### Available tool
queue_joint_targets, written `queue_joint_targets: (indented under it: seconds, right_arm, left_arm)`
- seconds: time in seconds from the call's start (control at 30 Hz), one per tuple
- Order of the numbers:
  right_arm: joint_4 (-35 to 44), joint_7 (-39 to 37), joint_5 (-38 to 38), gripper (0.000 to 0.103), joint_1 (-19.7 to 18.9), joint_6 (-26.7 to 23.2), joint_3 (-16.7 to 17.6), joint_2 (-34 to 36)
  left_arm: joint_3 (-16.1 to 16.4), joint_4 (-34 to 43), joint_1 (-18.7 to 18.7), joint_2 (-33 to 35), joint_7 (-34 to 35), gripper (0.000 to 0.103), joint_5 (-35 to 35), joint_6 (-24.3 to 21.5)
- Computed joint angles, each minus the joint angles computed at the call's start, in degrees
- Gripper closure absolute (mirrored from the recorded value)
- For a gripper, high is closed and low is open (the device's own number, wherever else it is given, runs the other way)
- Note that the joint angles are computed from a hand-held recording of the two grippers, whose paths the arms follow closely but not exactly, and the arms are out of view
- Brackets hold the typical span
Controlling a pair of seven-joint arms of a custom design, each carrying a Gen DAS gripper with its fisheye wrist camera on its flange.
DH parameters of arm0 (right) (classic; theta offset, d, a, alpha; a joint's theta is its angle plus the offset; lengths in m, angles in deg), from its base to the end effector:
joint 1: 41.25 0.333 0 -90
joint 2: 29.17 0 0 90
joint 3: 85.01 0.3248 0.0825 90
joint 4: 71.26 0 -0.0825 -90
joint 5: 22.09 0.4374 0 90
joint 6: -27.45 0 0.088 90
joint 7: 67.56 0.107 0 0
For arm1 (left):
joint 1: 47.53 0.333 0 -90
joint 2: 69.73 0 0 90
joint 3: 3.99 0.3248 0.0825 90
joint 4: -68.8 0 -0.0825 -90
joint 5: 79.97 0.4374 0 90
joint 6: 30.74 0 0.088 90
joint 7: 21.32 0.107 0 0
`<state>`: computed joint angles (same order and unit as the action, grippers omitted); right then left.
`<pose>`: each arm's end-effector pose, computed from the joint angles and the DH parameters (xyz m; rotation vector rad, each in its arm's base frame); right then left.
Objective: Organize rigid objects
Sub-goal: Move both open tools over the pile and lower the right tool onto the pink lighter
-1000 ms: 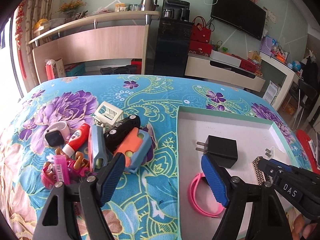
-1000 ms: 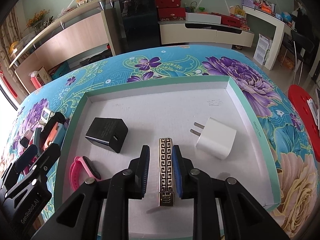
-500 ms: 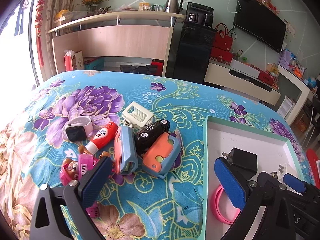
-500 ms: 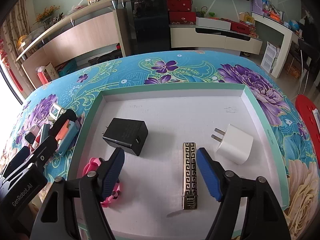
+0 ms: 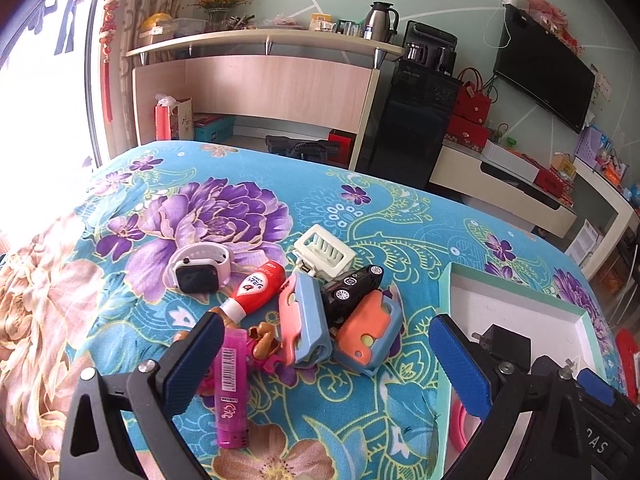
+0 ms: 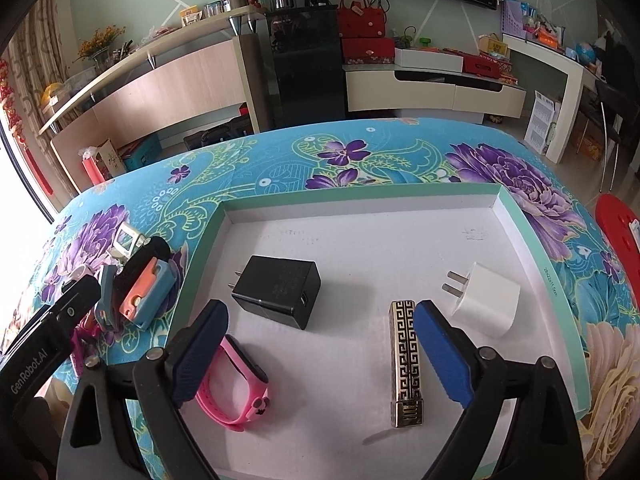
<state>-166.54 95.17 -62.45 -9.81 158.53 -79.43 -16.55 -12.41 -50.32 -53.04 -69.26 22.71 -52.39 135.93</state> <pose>0.5852 0.4157 0.5178 -1.5598 2.0418 -0.6956 0.6155 -0.1815 0.4985 -1.8809 1.6381 -0.9251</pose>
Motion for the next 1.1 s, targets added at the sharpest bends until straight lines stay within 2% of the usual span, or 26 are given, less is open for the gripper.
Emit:
queue_joint_targets:
  seconds: [0.27,0.57,0.7,0.83,1.1]
  right_arm:
    - [2.3,0.1,-1.4,0.009,0.9,0.7,-0.1,1.7]
    - [6.6,-1.5,-3.9,0.009,3.2,6.0,-0.8,5.2]
    - [9.7,-3.9,-3.4,0.009,4.4,6.2,-1.2,7.5]
    - [12.9,-7.9,-0.8,0.009,5.2,7.3,-1.2,10.4]
    - [20.4,-18.9,7.4,0.009,6.9,7.9,-0.7,17.0]
  left_arm:
    - [1.1,-0.6,3.0,-1.7,-5.4,0.0,4.6,-1.3]
    - [1.6,-3.0,8.0,-4.4,-9.6,0.0,4.6,-3.0]
    - [1.3,-3.8,9.9,-5.5,-10.3,0.0,3.8,-4.3]
    - [1.6,-4.1,9.9,-5.4,-4.7,0.0,-3.3,-5.4]
    - [1.9,-1.2,8.6,-2.4,4.0,0.0,-10.6,-13.9]
